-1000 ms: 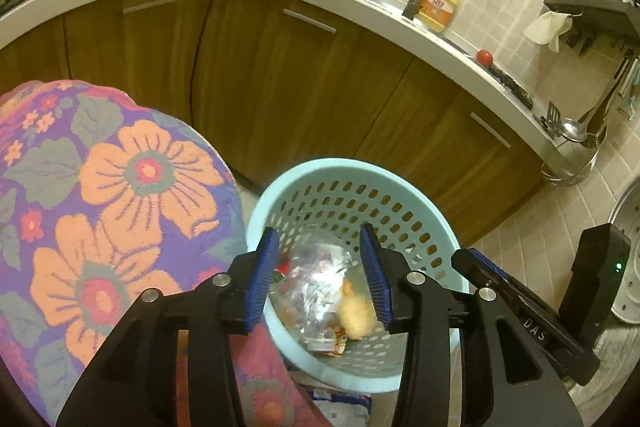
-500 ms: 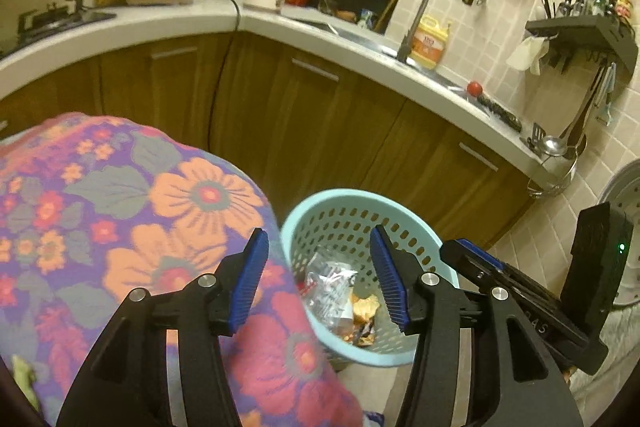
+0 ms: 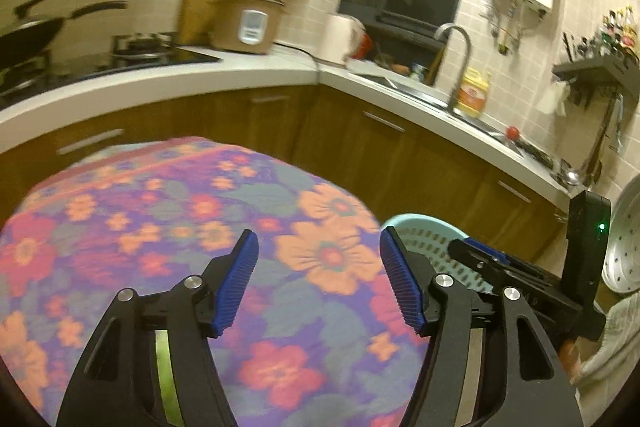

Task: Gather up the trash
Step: 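Grasp the remaining bok choy with the left tool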

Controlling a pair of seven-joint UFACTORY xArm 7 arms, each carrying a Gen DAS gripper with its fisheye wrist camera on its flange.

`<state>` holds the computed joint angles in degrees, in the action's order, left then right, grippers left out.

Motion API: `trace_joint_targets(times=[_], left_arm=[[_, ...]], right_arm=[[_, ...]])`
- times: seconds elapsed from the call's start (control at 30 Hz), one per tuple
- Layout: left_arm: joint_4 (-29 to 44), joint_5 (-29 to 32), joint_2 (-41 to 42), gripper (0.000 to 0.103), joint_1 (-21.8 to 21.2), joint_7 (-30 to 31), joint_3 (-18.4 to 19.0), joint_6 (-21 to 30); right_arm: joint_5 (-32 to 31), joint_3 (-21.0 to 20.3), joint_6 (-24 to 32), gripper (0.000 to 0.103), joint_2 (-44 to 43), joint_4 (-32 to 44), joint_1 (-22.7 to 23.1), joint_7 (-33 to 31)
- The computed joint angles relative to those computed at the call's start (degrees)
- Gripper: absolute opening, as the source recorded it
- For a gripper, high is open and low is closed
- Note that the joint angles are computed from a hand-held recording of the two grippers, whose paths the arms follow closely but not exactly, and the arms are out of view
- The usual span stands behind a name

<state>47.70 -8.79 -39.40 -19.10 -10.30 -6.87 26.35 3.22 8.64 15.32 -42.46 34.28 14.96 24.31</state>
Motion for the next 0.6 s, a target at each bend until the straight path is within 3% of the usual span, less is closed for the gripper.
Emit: trace_joint_targets(times=[0.1, 0.27, 0.47, 0.6], left_arm=[[-2.7, 2.0, -4.7, 0.071, 2.7, 0.1, 0.8, 2.3], [-6.9, 6.4, -10.7, 0.072, 7.9, 1.3, 1.5, 9.7], [-10.6, 4.0, -12.9, 0.072, 7.2, 5.5, 5.9, 16.0], [-12.1, 2.2, -12.4, 0.066, 7.0, 7.0, 5.7, 17.4]], right_arm=[[-0.3, 1.1, 0.3, 0.043, 0.7, 0.8, 0.3, 0.3], [-0.3, 1.7, 0.2, 0.043, 1.8, 1.2, 1.2, 0.9], [-0.5, 2.1, 0.4, 0.043, 3.0, 1.7, 2.1, 1.2], [-0.9, 2.6, 0.7, 0.043, 3.6, 2.2, 2.2, 1.3]])
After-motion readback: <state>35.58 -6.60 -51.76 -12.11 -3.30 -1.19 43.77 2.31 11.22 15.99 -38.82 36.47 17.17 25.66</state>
